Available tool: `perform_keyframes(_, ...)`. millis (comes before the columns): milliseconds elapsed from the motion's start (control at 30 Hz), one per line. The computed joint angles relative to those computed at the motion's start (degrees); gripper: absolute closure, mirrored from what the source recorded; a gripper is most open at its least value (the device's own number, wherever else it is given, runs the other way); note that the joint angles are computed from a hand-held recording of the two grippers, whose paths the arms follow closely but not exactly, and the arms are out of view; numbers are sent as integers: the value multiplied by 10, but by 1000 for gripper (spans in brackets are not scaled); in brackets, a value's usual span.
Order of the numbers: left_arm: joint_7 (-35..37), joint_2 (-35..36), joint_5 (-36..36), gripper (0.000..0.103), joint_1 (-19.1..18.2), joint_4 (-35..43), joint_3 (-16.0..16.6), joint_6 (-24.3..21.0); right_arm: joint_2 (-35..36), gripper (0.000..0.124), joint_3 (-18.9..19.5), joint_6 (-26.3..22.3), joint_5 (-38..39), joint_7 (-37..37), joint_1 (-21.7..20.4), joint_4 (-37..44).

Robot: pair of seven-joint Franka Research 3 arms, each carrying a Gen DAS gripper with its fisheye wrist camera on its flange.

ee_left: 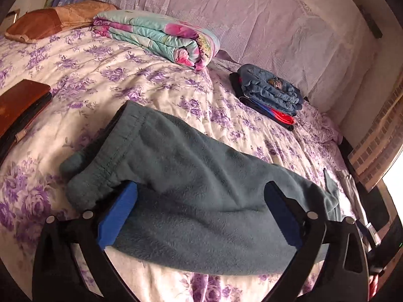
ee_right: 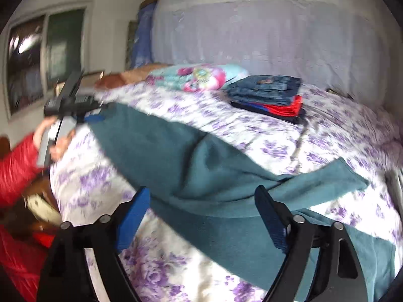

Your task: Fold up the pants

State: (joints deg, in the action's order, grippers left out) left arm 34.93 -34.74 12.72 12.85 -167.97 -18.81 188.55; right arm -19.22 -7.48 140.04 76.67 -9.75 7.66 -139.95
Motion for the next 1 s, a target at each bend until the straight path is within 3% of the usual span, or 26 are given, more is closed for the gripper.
perform_keyframes(67,-9,-16,5,5,49,9,-68,-30,45,24,10,16,-43,116,-11,60)
perform_keyframes(133,-16,-28,29,5,73,29,-110,-85,101,24,29,30,-143,274,-24,128)
perform_keyframes(200,-23,-34,52,5,80,45,-130,-131,169,24,40,30,-237,407,-30,208)
perform_keyframes(300,-35,-33,76,5,78,55,-129,-156,267,24,48,46,-351,574,-33,324)
perform_keyframes(400,-55,-31,93,5,72,48,-114,-134,368,25,48,22,-413,708,-42,449)
perform_keyframes(467,-69,-30,106,5,71,43,-107,-118,429,32,46,-16,-448,787,-46,524)
perform_keyframes(500,-75,-31,112,5,70,40,-103,-112,450,42,46,-31,-464,818,-47,548)
perform_keyframes(567,-87,-32,124,5,67,35,-95,-100,476,54,51,-43,-490,852,-50,573)
perform_keyframes(667,-98,-33,133,5,66,27,-83,-77,487,69,46,-10,-548,886,-40,564)
perform_keyframes(767,-100,-34,131,5,66,20,-79,-59,479,94,56,18,-560,891,-50,546)
perform_keyframes(833,-98,-34,127,5,67,18,-79,-54,472,120,70,23,-536,876,-71,538)
perform_keyframes(1000,-92,-35,116,5,67,15,-81,-49,423,120,125,54,-380,758,-141,476)
